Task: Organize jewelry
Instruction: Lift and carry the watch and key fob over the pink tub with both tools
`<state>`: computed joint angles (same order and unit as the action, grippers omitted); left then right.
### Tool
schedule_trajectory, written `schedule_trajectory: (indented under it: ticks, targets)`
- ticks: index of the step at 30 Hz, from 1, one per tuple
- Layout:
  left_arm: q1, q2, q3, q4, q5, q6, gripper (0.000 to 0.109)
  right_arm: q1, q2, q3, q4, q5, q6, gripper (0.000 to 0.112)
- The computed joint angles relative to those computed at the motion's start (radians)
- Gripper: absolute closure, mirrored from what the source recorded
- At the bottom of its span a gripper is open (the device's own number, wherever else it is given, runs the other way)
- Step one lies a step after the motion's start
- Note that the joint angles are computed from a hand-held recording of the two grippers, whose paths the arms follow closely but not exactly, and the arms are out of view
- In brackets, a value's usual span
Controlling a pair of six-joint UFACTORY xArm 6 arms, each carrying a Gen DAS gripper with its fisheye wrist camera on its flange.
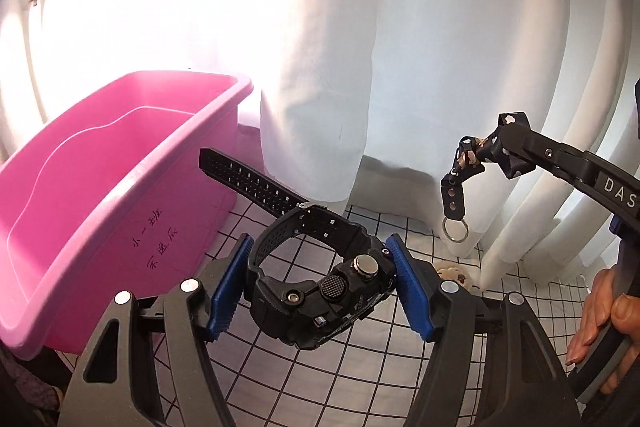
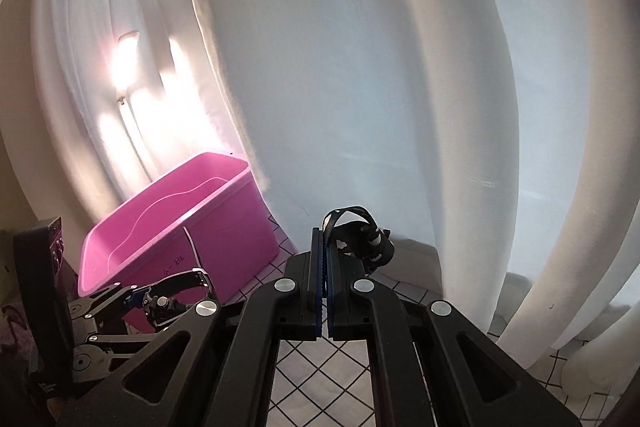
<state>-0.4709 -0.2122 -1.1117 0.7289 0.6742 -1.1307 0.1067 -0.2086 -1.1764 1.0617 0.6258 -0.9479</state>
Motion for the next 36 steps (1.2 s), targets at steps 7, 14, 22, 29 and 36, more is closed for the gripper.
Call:
schedule_trajectory:
  ticks: [7, 14, 22, 29, 36]
  targets:
    - [0.026, -0.102, -0.021, 0.048, 0.056, -0.013, 0.043, 0.061, 0.012, -0.124, 0.012, 0.041, -0.009, 0.110]
    - [0.095, -0.210, 0.004, 0.064, 0.085, 0.037, 0.043, 0.166, 0.096, -0.304, 0.017, 0.079, 0.010, 0.110]
    - [0.238, -0.315, 0.073, 0.019, 0.119, 0.107, 0.043, 0.300, 0.278, -0.538, -0.053, 0.149, 0.095, 0.110]
    - [0.370, -0.359, 0.150, -0.096, 0.105, 0.202, 0.043, 0.373, 0.448, -0.717, -0.173, 0.235, 0.222, 0.110]
    - [0.459, -0.308, 0.163, -0.261, 0.105, 0.336, 0.043, 0.411, 0.636, -0.908, -0.382, 0.325, 0.438, 0.110]
